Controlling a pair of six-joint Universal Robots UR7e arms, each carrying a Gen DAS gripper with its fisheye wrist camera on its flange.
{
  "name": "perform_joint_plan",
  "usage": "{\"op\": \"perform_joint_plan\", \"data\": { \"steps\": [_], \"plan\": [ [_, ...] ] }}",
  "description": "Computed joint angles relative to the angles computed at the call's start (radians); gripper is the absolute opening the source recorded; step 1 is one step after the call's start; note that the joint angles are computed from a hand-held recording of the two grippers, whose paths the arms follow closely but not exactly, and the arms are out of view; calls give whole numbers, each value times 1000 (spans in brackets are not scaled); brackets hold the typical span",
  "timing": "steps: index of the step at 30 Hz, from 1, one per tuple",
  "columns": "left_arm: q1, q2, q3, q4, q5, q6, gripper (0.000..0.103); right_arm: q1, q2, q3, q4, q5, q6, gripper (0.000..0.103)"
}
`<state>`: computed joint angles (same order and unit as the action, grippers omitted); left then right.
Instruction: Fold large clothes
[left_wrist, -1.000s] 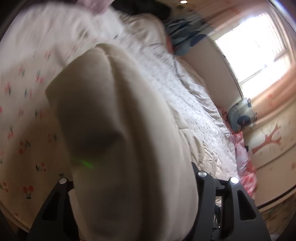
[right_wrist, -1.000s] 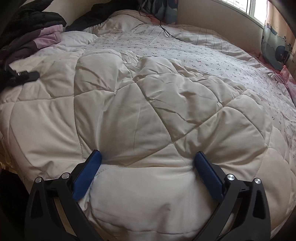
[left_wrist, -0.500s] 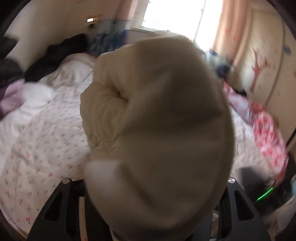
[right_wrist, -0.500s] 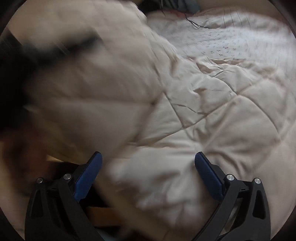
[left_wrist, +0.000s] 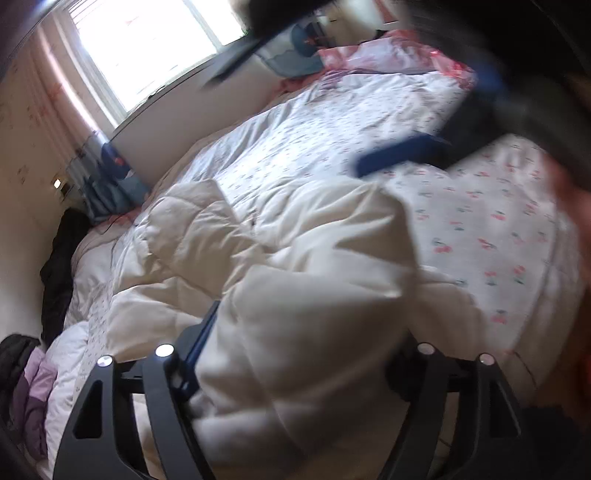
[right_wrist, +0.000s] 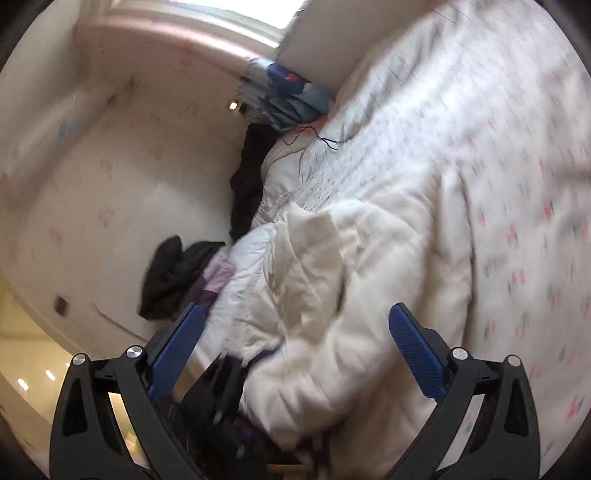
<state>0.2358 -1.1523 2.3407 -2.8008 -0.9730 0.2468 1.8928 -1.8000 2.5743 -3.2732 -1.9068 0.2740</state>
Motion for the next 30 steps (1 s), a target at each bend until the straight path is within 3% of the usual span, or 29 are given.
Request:
{"op": "perform_joint_plan", "data": {
  "steps": [3, 5, 7, 9, 12, 15, 17, 20, 23, 25, 27, 30],
  "plan": [
    [-10, -55, 2, 85, -54, -27, 77, 53, 121, -123, 305, -247, 37, 97],
    [23, -132, -30, 197, -127, -17, 77, 57, 181, -126, 388, -367, 56, 97],
    [68, -218, -81, 348, -263, -35, 77, 30, 171, -71, 323, -346, 63, 97],
    [111, -285, -116, 404, -342, -49, 77, 11, 167, -24, 242, -330, 51, 97],
    [168, -302, -165, 308, -240, -87, 78, 48, 207, -17, 214, -386, 49, 97],
    [226, -198, -230, 199, -140, -130, 79, 118, 243, -47, 292, -456, 80, 97],
    [258, -117, -266, 181, -136, -128, 79, 191, 236, -69, 412, -508, 144, 97],
    [266, -14, -281, 240, -208, -143, 79, 208, 191, -61, 532, -541, 187, 97],
    [218, 51, -228, 162, -136, -115, 78, 217, 71, -38, 652, -545, 261, 97],
    [221, 54, -227, 151, -145, -112, 78, 250, 55, -32, 568, -571, 267, 97],
    [226, 51, -218, 133, -155, -109, 78, 273, 75, -45, 359, -571, 233, 97],
    [220, 55, -209, 112, -132, -98, 78, 171, 144, -91, 117, -375, 138, 97]
  ]
}}
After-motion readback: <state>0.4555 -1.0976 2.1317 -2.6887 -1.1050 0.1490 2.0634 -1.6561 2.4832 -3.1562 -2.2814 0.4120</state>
